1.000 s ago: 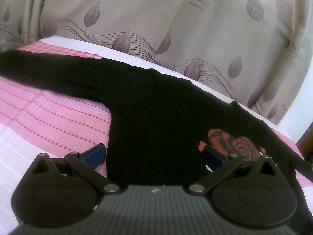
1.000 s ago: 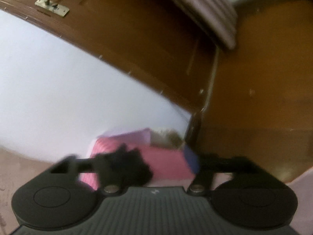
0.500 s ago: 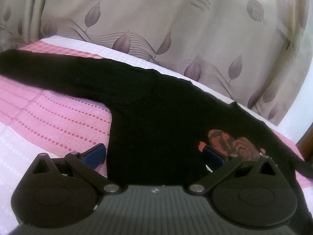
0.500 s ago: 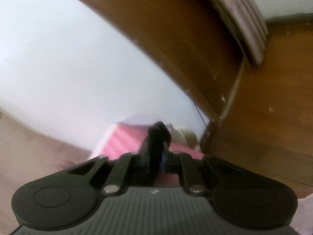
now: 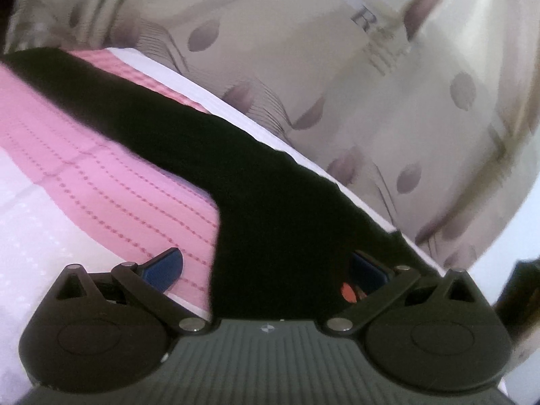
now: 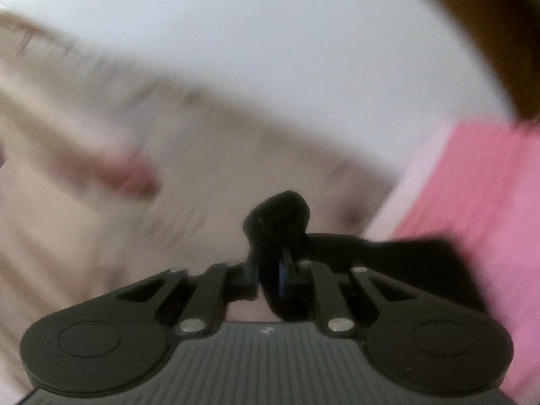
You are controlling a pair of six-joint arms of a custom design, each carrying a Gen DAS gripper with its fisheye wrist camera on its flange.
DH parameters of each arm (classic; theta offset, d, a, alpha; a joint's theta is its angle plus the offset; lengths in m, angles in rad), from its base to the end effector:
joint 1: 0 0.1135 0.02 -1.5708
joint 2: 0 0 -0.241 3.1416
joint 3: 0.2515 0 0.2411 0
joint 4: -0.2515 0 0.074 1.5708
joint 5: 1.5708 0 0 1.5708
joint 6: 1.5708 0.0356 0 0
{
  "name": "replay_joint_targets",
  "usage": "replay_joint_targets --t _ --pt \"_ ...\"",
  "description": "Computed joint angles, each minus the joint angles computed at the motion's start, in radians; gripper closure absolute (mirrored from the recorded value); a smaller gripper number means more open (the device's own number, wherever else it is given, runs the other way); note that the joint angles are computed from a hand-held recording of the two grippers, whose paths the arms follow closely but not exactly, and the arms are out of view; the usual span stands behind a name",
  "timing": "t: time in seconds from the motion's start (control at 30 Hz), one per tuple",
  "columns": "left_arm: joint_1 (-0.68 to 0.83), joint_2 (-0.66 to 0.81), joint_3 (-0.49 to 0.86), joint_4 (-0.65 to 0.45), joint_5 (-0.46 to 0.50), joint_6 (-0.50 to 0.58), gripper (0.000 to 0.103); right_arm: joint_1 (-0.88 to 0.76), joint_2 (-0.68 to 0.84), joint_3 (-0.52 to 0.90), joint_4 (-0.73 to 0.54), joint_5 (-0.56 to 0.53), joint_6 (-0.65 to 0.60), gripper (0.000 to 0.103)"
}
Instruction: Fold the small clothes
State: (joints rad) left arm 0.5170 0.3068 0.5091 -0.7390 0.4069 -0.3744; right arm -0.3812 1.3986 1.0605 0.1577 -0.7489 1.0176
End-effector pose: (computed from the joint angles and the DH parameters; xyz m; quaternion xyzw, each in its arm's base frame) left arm 0.0927 0.0365 0.2374 -0.2769 0.8112 -0.1407 0.4954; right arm 0.3036 -0.0956 0.3121 0.2808 0.6977 0.4533 0.4784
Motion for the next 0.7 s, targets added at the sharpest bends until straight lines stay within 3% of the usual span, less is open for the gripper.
replay_joint_targets --t 0.07,0.17,0.33,0.43,0.7 --pt "0.055 -0.01 -0.005 -0.003 0.033 -0.006 0.0 0.174 0.003 -0.046 0.112 0.083 0.075 0.093" --pt "0.156 -0.001 -0.012 0.002 0.134 0.008 0.0 0.429 0.047 -0.063 0.178 0.214 0.098 0.093" --pt "0.159 0.004 -0.007 -0.001 0.139 0.019 0.0 0.743 0.188 -0.017 0.204 0.378 0.06 0.093" --pt "0.18 0.006 -0.009 -0.003 0.163 0.026 0.0 0.85 0.243 0.007 0.182 0.444 0.022 0.093" --pt "0.215 0.0 -0.01 -0.015 0.2 0.036 0.0 0.947 0.329 0.036 0.223 0.498 0.01 0.093"
